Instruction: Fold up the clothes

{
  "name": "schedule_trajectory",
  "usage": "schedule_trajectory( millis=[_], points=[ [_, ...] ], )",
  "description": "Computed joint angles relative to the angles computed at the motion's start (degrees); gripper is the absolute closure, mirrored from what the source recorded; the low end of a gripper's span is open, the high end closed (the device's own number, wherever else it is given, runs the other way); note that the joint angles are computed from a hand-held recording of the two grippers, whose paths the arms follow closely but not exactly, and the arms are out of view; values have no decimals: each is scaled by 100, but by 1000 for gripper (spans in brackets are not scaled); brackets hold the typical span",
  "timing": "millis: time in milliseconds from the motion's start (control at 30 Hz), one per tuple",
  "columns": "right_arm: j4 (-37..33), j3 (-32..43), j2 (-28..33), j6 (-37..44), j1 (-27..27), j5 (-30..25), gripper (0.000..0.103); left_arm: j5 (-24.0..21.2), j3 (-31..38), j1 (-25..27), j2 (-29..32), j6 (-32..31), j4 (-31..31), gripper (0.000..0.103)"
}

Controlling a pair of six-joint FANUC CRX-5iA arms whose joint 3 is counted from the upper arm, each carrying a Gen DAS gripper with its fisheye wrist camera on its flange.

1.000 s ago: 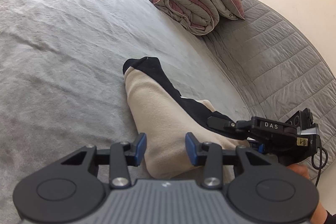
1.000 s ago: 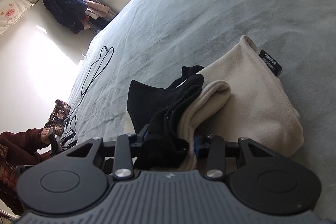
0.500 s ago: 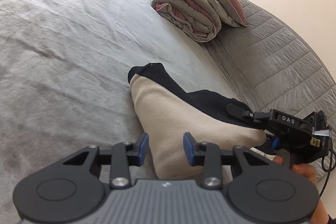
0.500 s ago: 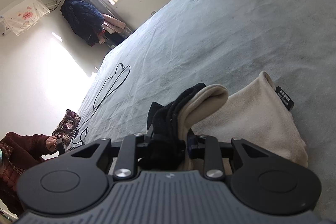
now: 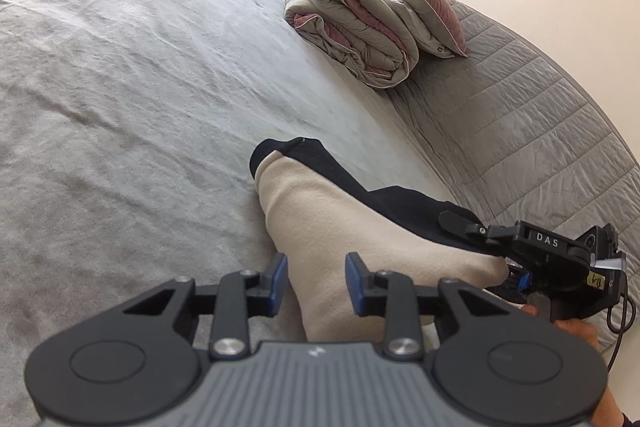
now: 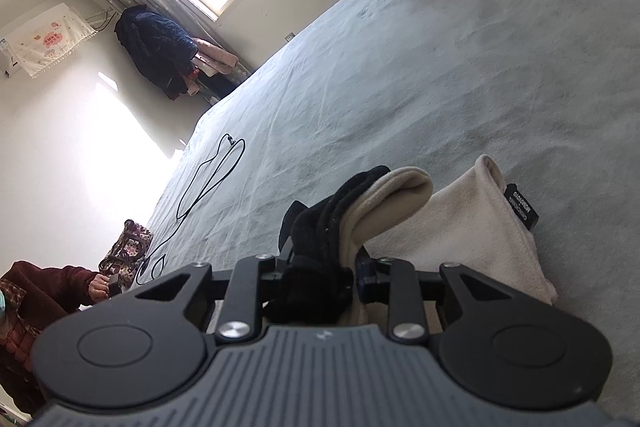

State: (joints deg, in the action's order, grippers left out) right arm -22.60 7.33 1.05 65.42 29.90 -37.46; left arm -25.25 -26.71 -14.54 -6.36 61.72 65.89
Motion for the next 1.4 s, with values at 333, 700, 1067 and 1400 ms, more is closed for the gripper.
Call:
schedule_trajectory(
  millis=[333, 700, 1067, 1400],
  points=[
    [-181, -126, -105, 317, -189, 111, 73, 196, 325, -229, 342, -130, 277, 73],
    [520, -477, -145, -95, -51, 164, 73, 392, 504, -740, 638, -1243, 1257, 79],
    [696, -568, -119, -303, -2, 149, 73, 218, 310, -762, 717, -1474, 1546, 80],
    [778, -603, -132, -361, 14, 144, 73, 236, 303, -801, 737, -1535, 1657, 80]
  ],
)
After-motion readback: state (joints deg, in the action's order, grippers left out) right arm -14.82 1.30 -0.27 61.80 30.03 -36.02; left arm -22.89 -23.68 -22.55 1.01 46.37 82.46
